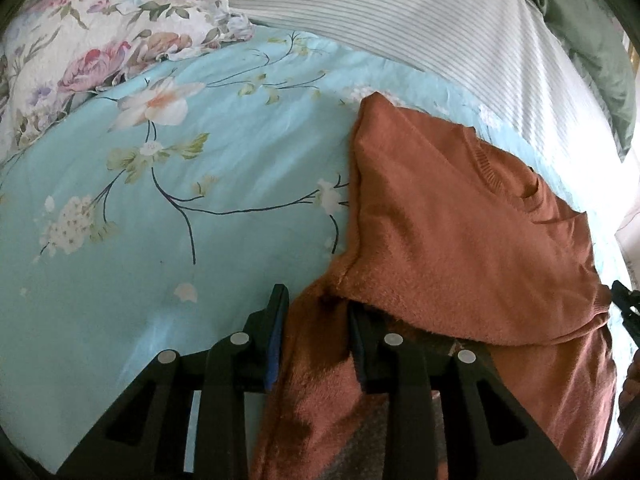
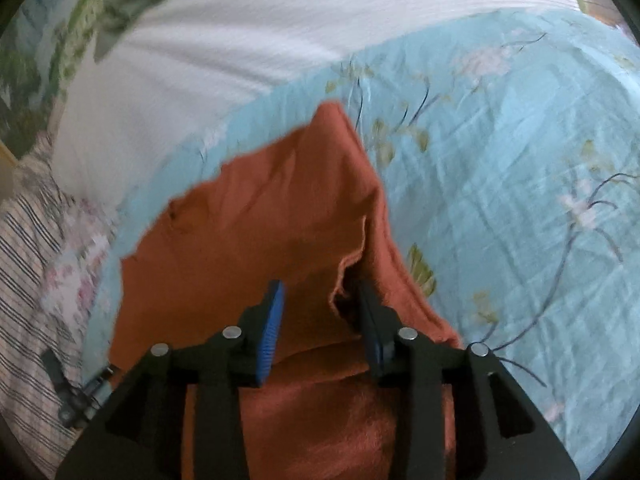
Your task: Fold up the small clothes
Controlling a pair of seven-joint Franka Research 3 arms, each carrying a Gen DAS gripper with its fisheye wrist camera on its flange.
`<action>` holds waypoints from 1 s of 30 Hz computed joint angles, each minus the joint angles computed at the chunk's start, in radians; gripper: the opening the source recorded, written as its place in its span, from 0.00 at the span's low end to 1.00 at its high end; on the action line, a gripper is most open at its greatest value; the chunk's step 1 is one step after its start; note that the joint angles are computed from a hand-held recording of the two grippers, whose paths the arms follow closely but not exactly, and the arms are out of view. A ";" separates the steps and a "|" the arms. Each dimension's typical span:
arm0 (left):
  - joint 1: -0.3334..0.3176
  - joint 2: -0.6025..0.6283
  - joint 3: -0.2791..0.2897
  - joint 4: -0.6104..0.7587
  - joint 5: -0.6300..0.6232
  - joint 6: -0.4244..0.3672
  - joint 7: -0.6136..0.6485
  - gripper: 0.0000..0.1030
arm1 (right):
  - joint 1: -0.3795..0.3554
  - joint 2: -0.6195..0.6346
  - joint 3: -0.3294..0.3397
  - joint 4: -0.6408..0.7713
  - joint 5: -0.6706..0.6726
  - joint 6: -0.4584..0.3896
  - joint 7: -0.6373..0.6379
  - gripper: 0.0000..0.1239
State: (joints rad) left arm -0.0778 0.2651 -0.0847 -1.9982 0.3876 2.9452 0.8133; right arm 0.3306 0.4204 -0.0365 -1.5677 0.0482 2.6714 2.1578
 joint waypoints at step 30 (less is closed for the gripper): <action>0.157 -0.146 -0.167 -0.170 -0.499 -0.010 0.508 0.34 | 0.014 -0.249 0.010 -0.288 -0.113 0.017 0.023 0.43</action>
State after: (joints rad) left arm 0.0787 0.1187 -0.2520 -2.1680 -0.1115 2.9356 1.3218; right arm 0.3444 0.1715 -0.0261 -1.8556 -0.0646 2.6885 2.1807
